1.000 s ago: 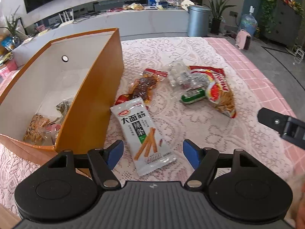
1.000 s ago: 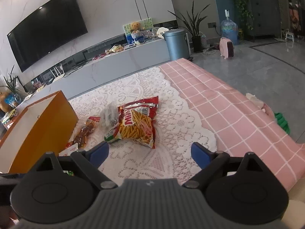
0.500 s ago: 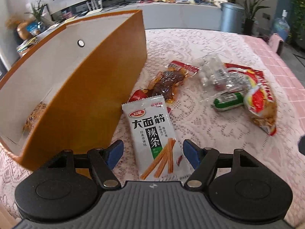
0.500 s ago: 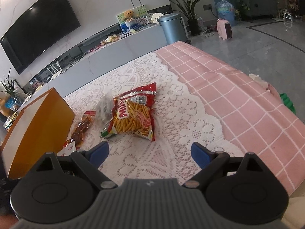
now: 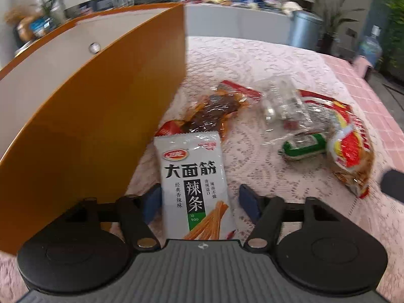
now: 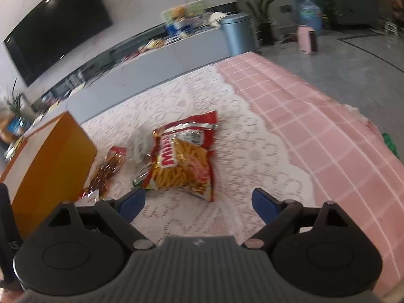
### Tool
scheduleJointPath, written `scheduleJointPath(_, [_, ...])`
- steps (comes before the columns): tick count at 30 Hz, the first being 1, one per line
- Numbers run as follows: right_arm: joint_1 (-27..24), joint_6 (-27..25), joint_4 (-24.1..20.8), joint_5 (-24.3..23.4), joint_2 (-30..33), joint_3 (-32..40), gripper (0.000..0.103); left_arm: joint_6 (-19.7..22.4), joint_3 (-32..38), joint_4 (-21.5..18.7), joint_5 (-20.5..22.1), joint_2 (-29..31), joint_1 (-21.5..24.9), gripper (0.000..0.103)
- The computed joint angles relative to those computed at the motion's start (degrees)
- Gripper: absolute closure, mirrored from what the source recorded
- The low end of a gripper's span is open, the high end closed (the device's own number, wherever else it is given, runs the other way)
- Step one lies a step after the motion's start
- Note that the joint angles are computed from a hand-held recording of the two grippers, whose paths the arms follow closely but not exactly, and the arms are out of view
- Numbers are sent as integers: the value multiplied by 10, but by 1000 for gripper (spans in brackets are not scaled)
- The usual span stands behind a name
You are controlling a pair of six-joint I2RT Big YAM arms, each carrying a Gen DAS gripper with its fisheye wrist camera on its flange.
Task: Organize snacks
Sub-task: 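Grasp the white spicy-strip packet with the left gripper while the right grasps the Mimi bag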
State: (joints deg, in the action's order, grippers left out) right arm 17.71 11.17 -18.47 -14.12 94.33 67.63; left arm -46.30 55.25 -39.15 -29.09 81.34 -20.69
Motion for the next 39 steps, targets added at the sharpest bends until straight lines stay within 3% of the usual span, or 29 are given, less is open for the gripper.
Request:
scheduleJointPath(1, [1, -7, 0, -1, 5, 5, 15, 23, -7, 16, 8, -7, 0, 44])
scheduleJointPath(6, [-3, -10, 8, -19, 25, 27, 15, 127, -36, 82, 64, -32, 5, 46])
scheduleJointPath(9, [-5, 0, -4, -34, 42, 49, 15, 179, -36, 89, 84, -30, 2, 46])
scheduleJointPath(14, [1, 2, -16, -37, 74, 88, 15, 180, -16, 63, 83, -15, 2, 40])
scheduleJointPath(21, [8, -18, -39, -34, 107, 115, 15, 177, -16, 63, 87, -13, 5, 34])
scheduleJointPath(25, [6, -12, -45, -56, 113, 119, 27, 179, -16, 63, 90, -13, 7, 35])
scheduleJointPath(29, [10, -22, -25, -47, 106, 106, 38, 177, -16, 66, 99, -14, 10, 41])
scheduleJointPath(39, [13, -37, -13, -37, 92, 89, 51, 179, -7, 54, 106, -10, 12, 41])
